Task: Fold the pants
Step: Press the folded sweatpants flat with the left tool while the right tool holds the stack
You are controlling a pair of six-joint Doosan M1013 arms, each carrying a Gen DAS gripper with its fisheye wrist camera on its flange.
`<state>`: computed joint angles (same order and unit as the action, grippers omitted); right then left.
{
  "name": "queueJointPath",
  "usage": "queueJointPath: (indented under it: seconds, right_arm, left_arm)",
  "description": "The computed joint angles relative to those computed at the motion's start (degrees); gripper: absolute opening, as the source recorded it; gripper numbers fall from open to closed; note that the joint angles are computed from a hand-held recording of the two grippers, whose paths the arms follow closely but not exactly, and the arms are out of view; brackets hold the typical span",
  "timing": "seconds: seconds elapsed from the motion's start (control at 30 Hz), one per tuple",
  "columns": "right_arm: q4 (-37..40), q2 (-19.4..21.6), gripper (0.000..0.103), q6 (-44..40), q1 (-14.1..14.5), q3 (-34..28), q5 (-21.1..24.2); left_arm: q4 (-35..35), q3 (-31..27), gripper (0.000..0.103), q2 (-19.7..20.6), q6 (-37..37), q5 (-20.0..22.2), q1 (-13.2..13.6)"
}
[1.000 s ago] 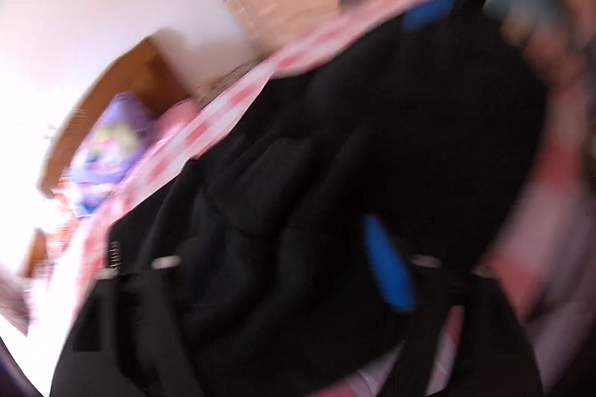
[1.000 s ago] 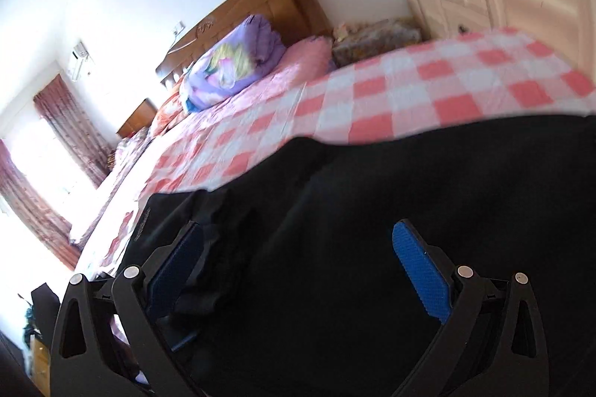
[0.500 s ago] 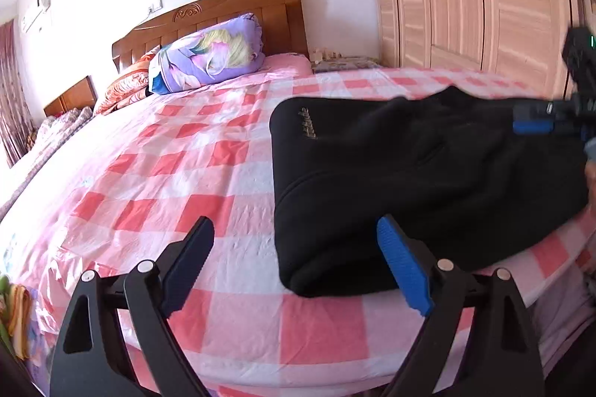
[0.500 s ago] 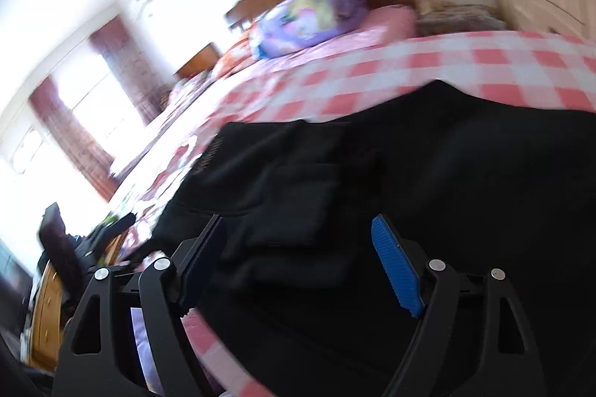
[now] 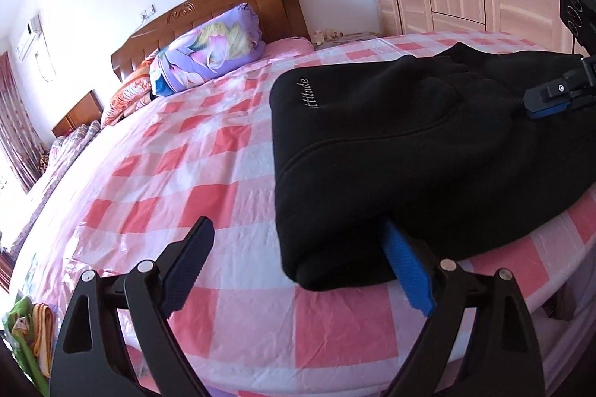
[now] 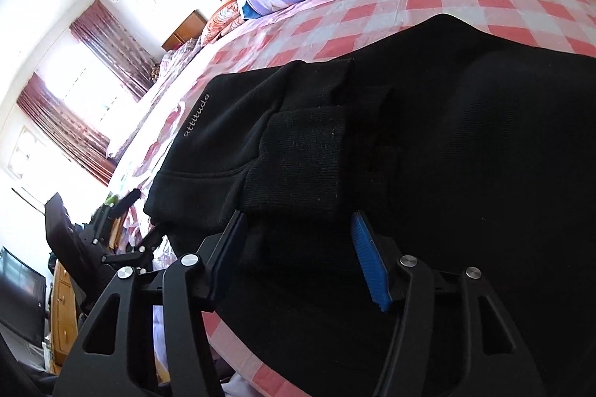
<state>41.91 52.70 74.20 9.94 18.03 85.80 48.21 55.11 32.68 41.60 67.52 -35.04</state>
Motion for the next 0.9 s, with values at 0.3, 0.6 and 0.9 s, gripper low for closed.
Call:
queueJointPath:
  seconds: [0.3,0.6,0.9]
  right_arm:
    - [2.65,0.15,0.015,-4.66,0.62,-0.05,-7.52]
    - [7.04,-9.51,0.014,-15.28,-0.83,16.39,-17.63]
    - [3.99,-2.08,0.038,-4.86,-1.56,6.35,-3.66]
  left_arm:
    - [-1.60,-3.20,0.072,1.72,2.38,1.04,0.49]
    - [-2.45,0.75,0.034,-1.00,0.14,-5.68,0.33]
    - [-6.56,-0.44,0.049,-0.35,7.50,-2.52,0.35]
